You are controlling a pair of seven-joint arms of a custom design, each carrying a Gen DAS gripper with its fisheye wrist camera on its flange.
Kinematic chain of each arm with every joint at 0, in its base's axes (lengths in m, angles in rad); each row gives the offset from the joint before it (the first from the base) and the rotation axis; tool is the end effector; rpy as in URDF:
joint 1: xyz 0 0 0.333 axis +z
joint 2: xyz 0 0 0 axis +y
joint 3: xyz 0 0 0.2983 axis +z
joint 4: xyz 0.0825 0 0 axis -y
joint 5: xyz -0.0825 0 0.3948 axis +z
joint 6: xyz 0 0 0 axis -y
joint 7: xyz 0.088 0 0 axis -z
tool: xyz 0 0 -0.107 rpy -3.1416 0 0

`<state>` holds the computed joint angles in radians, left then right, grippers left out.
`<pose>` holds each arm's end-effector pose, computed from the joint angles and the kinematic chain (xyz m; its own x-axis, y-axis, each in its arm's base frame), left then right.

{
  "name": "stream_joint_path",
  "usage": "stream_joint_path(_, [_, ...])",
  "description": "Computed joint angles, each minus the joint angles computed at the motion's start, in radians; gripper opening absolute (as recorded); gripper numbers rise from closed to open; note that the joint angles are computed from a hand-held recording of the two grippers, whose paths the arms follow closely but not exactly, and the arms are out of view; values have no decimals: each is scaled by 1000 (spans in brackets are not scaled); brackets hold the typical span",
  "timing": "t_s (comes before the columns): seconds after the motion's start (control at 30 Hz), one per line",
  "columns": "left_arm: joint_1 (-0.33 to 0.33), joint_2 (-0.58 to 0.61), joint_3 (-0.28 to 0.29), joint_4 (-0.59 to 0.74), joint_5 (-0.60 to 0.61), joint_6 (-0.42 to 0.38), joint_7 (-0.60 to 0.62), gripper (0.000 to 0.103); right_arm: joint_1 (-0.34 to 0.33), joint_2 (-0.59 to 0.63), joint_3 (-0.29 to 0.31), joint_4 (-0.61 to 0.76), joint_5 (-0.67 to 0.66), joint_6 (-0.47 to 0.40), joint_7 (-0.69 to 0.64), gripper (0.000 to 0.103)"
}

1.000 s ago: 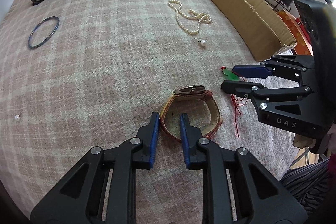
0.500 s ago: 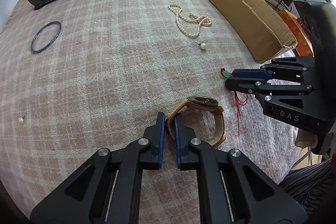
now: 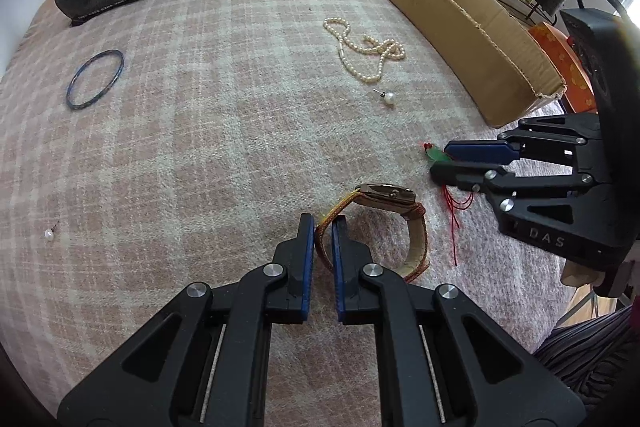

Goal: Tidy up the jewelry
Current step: 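Lift the watch and jade pendant and carry both over the box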

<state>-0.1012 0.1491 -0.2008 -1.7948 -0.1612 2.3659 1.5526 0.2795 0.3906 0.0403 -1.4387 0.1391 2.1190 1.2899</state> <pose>0.6192 -0.1886 0.4891 -0.2181 -0.9580 0.1861 -0.9087 0.1298 -0.3968 0.6711 0.2243 0.4796 0.5221 -0.8503 -0.0658 -0.8206 -0.4799 -0.3103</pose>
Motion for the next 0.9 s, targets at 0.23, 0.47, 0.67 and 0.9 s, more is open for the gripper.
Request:
stream_joint_path(0.23, [-1, 3, 1, 1, 11, 0, -10, 7, 11, 24, -2, 20, -22, 2, -2, 26])
stream_joint_path(0.47, [5, -10, 5, -7, 3, 14, -15, 7, 1, 16, 2, 23, 8, 6, 6, 14])
stream_joint_path(0.67, [4, -18, 4, 4, -2, 32, -11, 7, -11, -30, 8, -6, 47, 54, -1, 14])
stream_joint_path(0.9, [6, -22, 5, 23, -25, 49, -8, 7, -28, -73, 13, -19, 104, 122, 1, 14])
